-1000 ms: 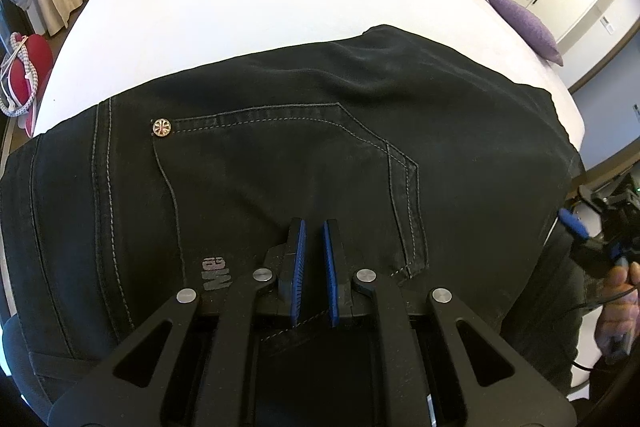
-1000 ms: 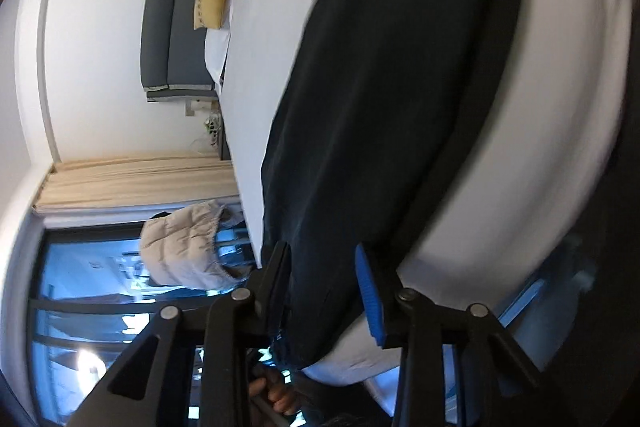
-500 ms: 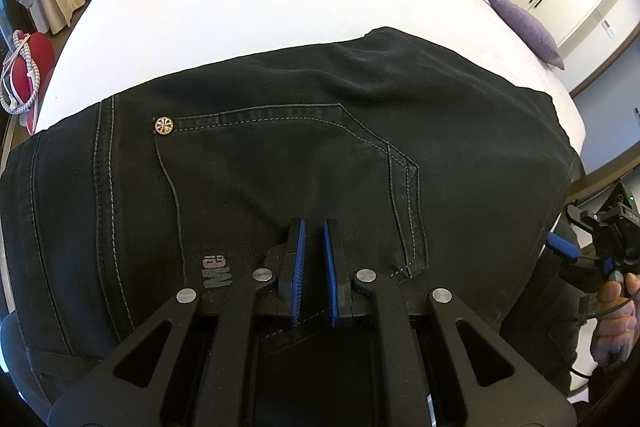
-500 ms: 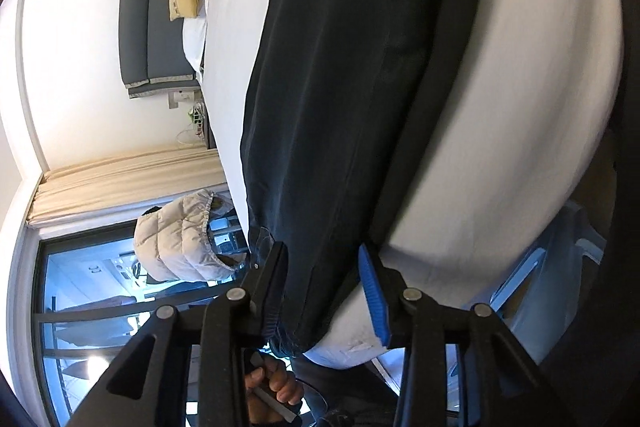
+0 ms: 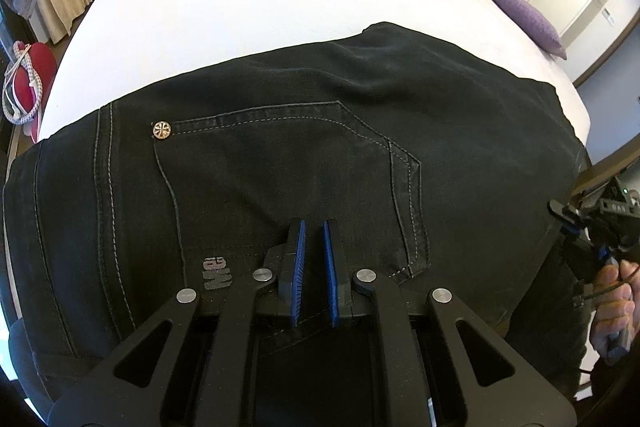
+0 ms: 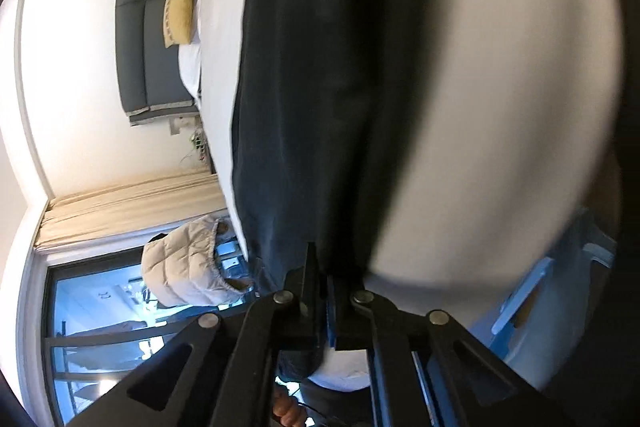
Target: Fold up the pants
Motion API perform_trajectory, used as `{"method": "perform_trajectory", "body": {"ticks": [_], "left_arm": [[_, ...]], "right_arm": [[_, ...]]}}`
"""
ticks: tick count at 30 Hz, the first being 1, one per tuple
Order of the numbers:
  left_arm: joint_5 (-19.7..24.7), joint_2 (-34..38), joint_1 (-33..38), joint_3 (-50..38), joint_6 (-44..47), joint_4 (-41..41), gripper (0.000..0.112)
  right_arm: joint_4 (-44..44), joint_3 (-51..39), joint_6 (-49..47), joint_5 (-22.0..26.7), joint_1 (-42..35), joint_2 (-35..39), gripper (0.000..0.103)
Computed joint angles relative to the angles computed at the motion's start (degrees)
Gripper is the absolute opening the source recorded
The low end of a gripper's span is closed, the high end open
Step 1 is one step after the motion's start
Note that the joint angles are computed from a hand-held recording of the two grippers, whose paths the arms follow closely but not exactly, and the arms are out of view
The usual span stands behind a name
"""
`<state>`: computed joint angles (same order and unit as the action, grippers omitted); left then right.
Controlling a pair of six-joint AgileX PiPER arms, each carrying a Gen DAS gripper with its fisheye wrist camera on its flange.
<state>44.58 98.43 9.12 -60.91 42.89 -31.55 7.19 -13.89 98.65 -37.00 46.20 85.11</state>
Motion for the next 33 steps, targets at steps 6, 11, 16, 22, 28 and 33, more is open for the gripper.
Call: {"method": "perform_trajectory", "body": {"ticks": [6,11,16,22,28,33], "left_arm": [[1.48,-3.09,-4.74,-5.00,-5.16,3.71,0.009],[7.39,11.27,-14.84,-25.62,-10.41,6.52,0.009],[15.25,28.76,-24.67,-48.05,-18.56,18.66,0.009],[16.67,34.07,-24.72,-54.97,-18.47,19.54,0.012],[12.69,29.87,-25.85,-49.60,-19.63,21.45,0.012],[11.83,28.66,-29.03,-48.23,-17.93,19.26,0.012]], "right_arm": [[-5.41,-1.12,0.13,0.76,-2.71,-0.68,0.008],[-3.39,1.54,-0.20,-5.77,-6.20,-0.37,0.031],[-4.22,5.00,0.43,-6.48,-10.87,-1.12,0.003],[4.90,5.85,-5.95,-3.33,-5.61,-3.50,0.001],[3.18,6.06,-8.02,-1.47,-8.03,-6.55,0.009],[-1.66,7.14,-4.72,-1.06,-14.39,-7.83,0.007]]}}
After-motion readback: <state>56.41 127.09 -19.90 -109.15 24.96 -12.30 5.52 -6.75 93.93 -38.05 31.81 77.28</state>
